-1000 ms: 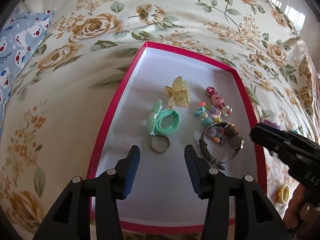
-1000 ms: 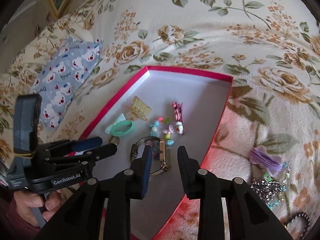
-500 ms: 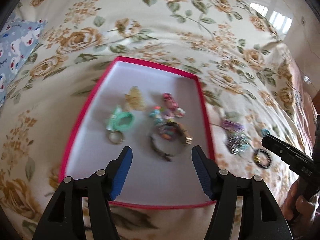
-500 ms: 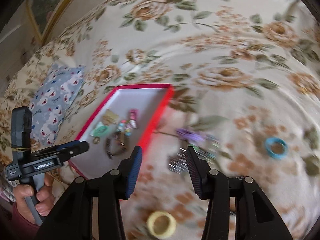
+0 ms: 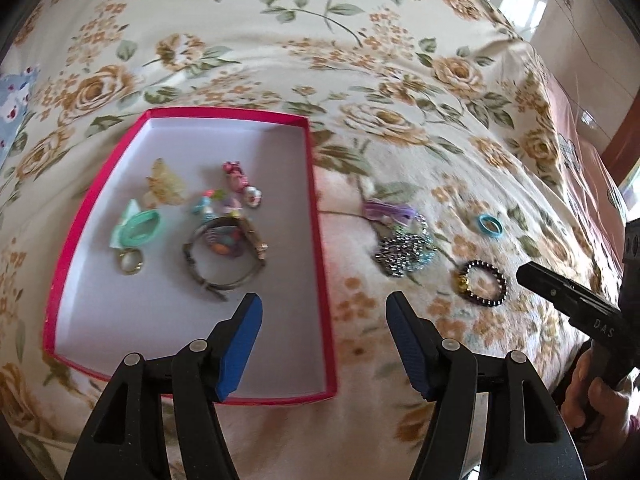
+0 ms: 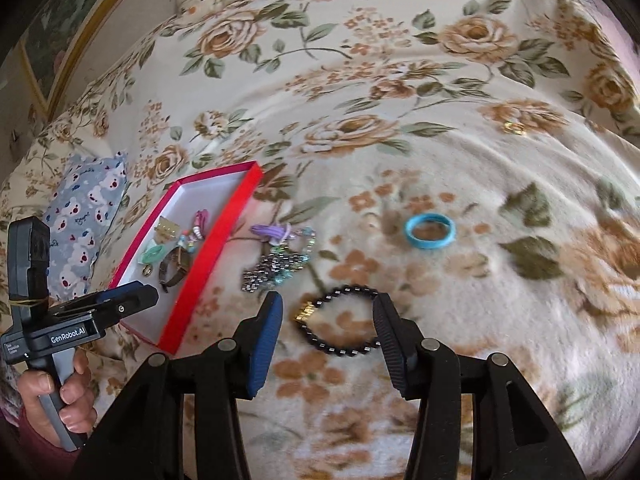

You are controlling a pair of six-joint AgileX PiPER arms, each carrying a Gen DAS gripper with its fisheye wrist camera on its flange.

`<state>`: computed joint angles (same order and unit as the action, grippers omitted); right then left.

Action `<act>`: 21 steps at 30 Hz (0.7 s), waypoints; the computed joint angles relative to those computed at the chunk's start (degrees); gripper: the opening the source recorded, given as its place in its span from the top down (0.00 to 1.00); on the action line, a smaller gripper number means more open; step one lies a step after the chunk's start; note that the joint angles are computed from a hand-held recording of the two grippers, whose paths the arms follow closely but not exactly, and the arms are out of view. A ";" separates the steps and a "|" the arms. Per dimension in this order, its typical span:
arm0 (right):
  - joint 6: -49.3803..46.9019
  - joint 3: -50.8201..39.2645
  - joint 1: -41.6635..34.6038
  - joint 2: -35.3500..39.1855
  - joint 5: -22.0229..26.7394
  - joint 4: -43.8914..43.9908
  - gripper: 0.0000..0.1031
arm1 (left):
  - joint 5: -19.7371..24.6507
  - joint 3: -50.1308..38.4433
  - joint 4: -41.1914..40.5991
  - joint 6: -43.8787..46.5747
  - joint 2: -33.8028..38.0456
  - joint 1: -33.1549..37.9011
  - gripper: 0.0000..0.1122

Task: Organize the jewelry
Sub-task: 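Move both open tools back toward the remaining jewelry on the bedspread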

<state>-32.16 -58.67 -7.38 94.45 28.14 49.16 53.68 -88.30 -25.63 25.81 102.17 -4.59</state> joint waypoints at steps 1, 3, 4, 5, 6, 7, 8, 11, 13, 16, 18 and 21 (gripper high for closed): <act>-0.38 0.06 -0.58 0.07 0.14 0.16 0.53 | -0.06 -0.46 0.53 -0.40 0.42 -0.70 0.43; -0.81 0.17 -1.44 -0.02 0.10 0.17 0.53 | -0.01 -1.59 1.54 -1.21 1.28 -1.96 0.43; -0.58 -0.05 -1.73 0.11 0.10 -0.09 0.53 | 0.09 -2.29 1.86 -1.56 1.85 -2.53 0.43; -0.50 -0.23 -2.07 0.24 0.12 -0.21 0.53 | 0.23 -2.94 2.03 -1.87 2.42 -2.97 0.43; -0.77 -0.29 -2.40 0.36 0.10 -0.03 0.53 | 0.75 -4.08 2.22 -2.31 3.26 -3.36 0.43; -0.84 -0.57 -2.82 0.61 0.15 -0.26 0.53 | 1.00 -5.34 2.48 -2.91 4.24 -3.85 0.43; -0.50 -0.80 -2.96 0.81 0.13 -0.76 0.53 | 1.19 -6.49 2.77 -3.46 5.09 -4.31 0.43; 0.74 -2.33 -3.54 2.14 0.19 -2.52 0.53 | 1.57 -10.06 4.11 -4.76 7.61 -5.63 0.43; 2.26 -3.72 -3.69 3.23 0.19 -4.45 0.53 | 2.07 -13.09 5.14 -5.46 9.64 -6.70 0.43; 3.01 -5.56 -3.88 4.78 0.72 -5.33 0.53 | 2.45 -17.22 6.65 -6.70 12.63 -8.22 0.43; 2.59 -6.41 -3.62 5.43 0.98 -5.33 0.53 | 2.91 -20.18 7.63 -7.63 14.86 -9.18 0.43; 4.10 -8.02 -2.35 6.49 0.78 -7.89 0.53 | 4.23 -25.17 8.75 -8.84 18.67 -10.32 0.43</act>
<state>-28.06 -66.69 -9.74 100.93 28.91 41.26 57.90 -113.48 -16.88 16.97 120.84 -14.91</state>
